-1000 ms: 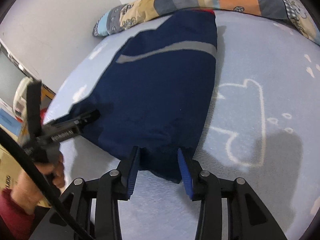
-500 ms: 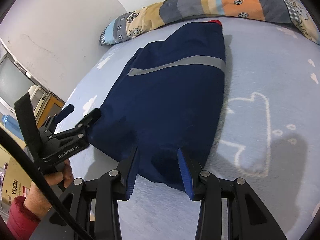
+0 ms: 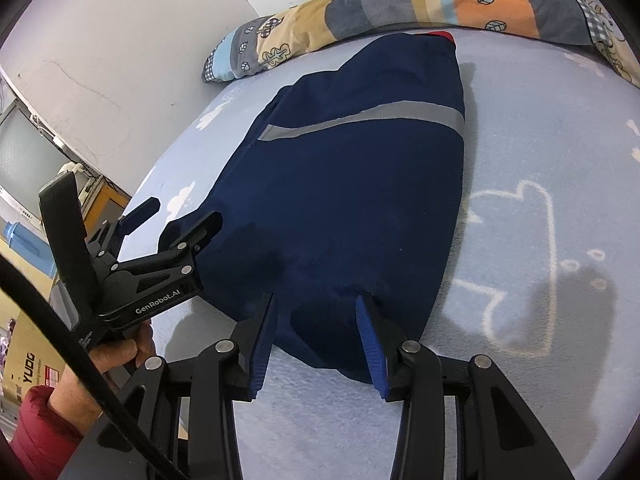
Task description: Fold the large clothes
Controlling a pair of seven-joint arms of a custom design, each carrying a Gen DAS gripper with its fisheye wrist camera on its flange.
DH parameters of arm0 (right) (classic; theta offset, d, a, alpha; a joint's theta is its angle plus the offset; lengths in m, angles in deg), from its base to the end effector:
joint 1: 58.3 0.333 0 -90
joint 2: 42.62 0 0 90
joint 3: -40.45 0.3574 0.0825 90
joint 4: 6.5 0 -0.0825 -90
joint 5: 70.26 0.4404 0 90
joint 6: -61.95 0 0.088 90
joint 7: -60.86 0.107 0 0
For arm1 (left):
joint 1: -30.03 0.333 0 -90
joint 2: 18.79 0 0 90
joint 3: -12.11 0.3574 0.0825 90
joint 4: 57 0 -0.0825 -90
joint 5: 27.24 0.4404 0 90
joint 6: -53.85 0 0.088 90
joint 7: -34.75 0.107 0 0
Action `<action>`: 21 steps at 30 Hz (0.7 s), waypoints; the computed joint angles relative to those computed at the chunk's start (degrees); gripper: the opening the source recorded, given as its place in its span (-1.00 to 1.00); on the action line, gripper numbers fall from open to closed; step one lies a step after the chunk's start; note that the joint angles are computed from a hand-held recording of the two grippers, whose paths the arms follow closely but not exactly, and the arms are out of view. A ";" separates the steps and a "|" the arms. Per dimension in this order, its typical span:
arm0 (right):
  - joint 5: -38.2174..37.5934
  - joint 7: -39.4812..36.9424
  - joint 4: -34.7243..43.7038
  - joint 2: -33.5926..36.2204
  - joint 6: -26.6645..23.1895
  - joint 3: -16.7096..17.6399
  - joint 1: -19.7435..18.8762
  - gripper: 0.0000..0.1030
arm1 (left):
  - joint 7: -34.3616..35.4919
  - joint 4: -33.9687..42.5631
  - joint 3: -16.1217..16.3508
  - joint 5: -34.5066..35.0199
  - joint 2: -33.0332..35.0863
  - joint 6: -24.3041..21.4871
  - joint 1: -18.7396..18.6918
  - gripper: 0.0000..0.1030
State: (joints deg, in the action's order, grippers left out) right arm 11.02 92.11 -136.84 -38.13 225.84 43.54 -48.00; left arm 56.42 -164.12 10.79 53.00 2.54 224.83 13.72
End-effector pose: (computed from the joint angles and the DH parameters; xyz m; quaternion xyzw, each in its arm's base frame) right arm 0.5737 0.0807 0.3469 -0.6378 0.6679 -0.0484 0.3804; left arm 0.6505 -0.2778 0.3623 -0.4863 0.7626 -0.2679 0.3319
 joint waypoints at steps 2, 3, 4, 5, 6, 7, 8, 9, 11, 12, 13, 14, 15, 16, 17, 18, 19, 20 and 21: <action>-0.32 0.20 0.01 0.08 0.15 0.04 0.06 -0.13 | 0.38 0.07 -0.02 -0.11 0.12 -0.22 -0.08 1.00; -0.36 0.19 0.04 0.14 0.17 0.05 0.05 -0.13 | 0.43 0.12 0.00 -0.06 0.17 -0.29 -0.13 1.00; -0.40 0.21 0.08 0.22 0.20 0.07 0.05 -0.13 | 0.58 0.11 -0.03 -0.19 0.20 -0.36 -0.13 1.00; -0.41 0.27 0.11 0.28 0.18 0.08 0.03 -0.13 | 0.71 0.12 -0.04 -0.34 0.22 -0.44 -0.13 1.00; -0.42 0.26 0.15 0.34 0.09 0.07 -0.02 -0.13 | 0.72 0.14 -0.02 -0.41 0.25 -0.42 -0.13 1.00; -0.43 0.27 0.13 0.35 0.10 0.10 -0.02 -0.13 | 0.76 0.16 0.00 -0.47 0.26 -0.37 -0.13 1.00; -0.49 0.32 0.15 0.39 0.15 0.13 -0.01 -0.13 | 0.81 0.23 0.04 -0.53 0.32 -0.39 -0.13 1.00; -0.63 0.38 0.16 0.44 0.16 0.14 -0.01 -0.13 | 0.86 0.29 0.07 -0.59 0.37 -0.47 -0.16 1.00; -1.02 0.58 0.22 0.61 0.36 0.20 0.03 -0.13 | 1.24 0.30 0.06 -0.92 0.42 -0.38 -0.12 1.00; -1.41 0.78 0.25 0.72 0.60 0.26 0.09 -0.13 | 1.40 0.34 0.11 -0.97 0.47 -0.51 -0.19 1.00; -1.71 0.97 0.25 0.80 0.84 0.33 0.14 -0.13 | 1.44 0.35 0.18 -0.88 0.49 -0.55 -0.26 1.00; -2.35 1.36 0.25 0.91 1.13 0.39 0.22 -0.13 | 1.66 0.35 0.18 -0.93 0.53 -0.54 -0.26 1.00; -2.78 1.60 0.27 1.04 1.41 0.46 0.26 -0.13 | 1.77 0.35 0.21 -0.95 0.54 -0.68 -0.32 1.00; -3.09 1.84 0.28 1.14 1.58 0.52 0.27 -0.13 | 1.82 0.34 0.23 -0.94 0.54 -0.77 -0.36 1.00; -3.67 2.22 0.27 1.27 1.76 0.56 0.28 -0.13 | 1.94 0.34 0.23 -1.01 0.55 -0.78 -0.35 1.00; -3.96 2.29 0.24 1.33 1.87 0.62 0.25 -0.13 | 1.94 0.34 0.24 -1.01 0.55 -0.77 -0.36 1.00; -4.47 2.51 0.27 1.48 2.16 0.70 0.29 -0.13 | 1.87 0.34 0.26 -1.01 0.54 -0.85 -0.41 1.00; -4.89 2.69 0.29 1.62 2.43 0.79 0.31 -0.13 | 1.88 0.37 0.28 -1.01 0.58 -0.91 -0.41 1.00; -4.99 2.65 0.27 1.69 2.61 0.89 0.28 -0.13 | 1.86 0.40 0.28 -1.02 0.62 -0.88 -0.40 1.00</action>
